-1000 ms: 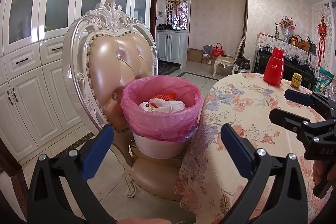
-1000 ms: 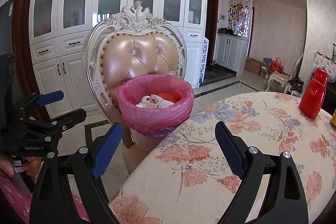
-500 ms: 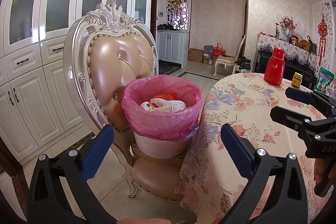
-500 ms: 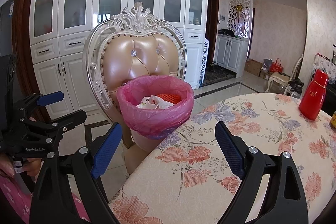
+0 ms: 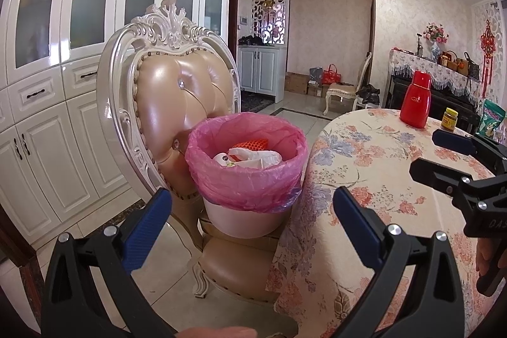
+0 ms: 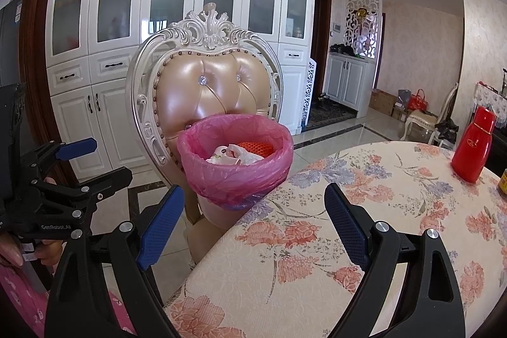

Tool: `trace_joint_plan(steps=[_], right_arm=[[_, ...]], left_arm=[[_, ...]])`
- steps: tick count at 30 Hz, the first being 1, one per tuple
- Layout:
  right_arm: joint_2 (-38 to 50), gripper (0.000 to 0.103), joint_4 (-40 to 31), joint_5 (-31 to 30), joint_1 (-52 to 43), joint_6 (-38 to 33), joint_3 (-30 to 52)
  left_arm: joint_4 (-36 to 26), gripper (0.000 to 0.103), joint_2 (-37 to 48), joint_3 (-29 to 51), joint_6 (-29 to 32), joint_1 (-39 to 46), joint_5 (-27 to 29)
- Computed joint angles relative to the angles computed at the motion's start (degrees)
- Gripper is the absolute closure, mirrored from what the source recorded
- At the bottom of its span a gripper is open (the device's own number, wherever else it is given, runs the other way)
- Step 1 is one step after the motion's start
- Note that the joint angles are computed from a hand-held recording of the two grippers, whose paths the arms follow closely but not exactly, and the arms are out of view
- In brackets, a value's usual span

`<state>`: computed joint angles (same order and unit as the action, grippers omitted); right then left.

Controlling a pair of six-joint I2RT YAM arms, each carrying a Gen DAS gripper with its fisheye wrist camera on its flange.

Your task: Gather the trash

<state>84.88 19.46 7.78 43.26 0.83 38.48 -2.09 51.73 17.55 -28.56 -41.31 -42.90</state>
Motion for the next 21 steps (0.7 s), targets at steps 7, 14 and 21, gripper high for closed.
trace_joint_plan(steps=[7,14,21], right_arm=[[-0.2,0.018,0.0,0.0,0.2,-0.3,-0.4],[0.2,0.018,-0.1,0.3,0.4,-0.3,-0.4],[1.5,0.018,0.1,0.3,0.7,-0.8,-0.1]], left_arm=[[-0.6,0.004,0.2,0.1,-0.6,-0.8,-0.5],[0.5,0.004,0.9,-0.1,0.4,-1.4,-1.0],[0.9,0.004,-0.3,-1.2,0.1,0.8,0.8]])
